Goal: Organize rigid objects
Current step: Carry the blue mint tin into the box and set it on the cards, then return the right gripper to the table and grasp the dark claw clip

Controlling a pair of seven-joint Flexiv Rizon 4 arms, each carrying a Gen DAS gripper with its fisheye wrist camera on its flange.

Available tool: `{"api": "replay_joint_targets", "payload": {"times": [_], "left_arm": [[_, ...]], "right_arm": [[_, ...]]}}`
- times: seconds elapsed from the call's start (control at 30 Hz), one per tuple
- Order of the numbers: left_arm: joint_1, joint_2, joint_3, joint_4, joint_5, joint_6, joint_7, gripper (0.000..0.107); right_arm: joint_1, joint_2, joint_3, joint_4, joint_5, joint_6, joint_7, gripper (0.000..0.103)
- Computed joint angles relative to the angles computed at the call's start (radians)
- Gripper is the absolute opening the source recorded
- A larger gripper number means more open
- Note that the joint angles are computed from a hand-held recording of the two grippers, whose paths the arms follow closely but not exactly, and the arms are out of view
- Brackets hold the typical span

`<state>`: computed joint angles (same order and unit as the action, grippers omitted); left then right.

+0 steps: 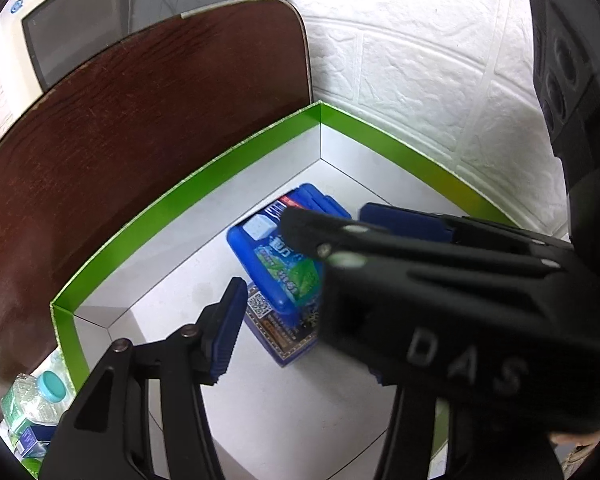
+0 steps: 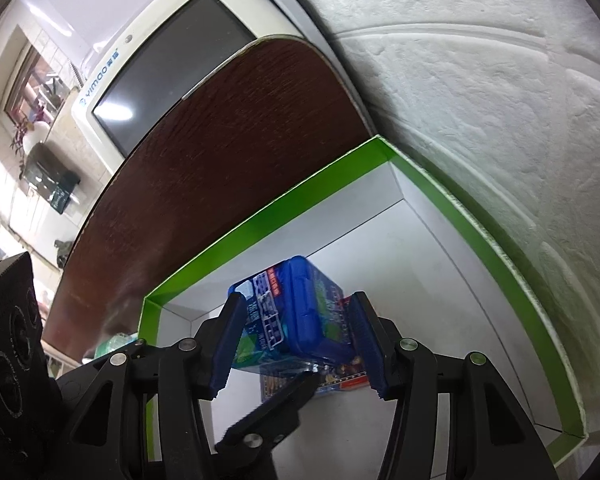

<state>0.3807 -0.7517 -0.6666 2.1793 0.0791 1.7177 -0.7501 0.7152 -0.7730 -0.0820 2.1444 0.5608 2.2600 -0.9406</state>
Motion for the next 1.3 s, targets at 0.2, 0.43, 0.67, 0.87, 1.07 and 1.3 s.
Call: {"api": "replay_joint_targets", "payload": {"times": [0.2,0.43,0.67,0.87,1.07,1.3], "left_arm": [[0.065,0.001,-0.048,0.017,0.008,0.021,-0.026,0.074],[0.113,0.005,-0.069,0.034,0.019,0.012,-0.042,0.074],[0.275,0.019,-0.158,0.108,0.065,0.053,-0.065,0.074],[0.469,0.045,-0.208,0.182,0.133,0.119,-0.135,0.075],[0.574,0.108,-0.141,0.217,0.189,0.213,-0.220,0.078],[0.774,0.033,-0.159,0.199,0.272,0.221,-0.314,0.078]], "right_arm": [[0.032,0.001,-0.029,0.004,0.065,-0.004,0.002,0.064],[0.047,0.000,-0.038,0.010,0.107,0.005,0.000,0.065],[0.093,-0.002,-0.068,-0.004,0.174,0.048,-0.031,0.065],[0.198,-0.028,-0.111,-0.049,0.304,0.200,-0.220,0.065],[0.233,0.031,-0.045,-0.075,0.278,0.206,-0.377,0.065],[0.258,0.071,0.015,-0.167,0.218,0.012,-0.518,0.065]]}}
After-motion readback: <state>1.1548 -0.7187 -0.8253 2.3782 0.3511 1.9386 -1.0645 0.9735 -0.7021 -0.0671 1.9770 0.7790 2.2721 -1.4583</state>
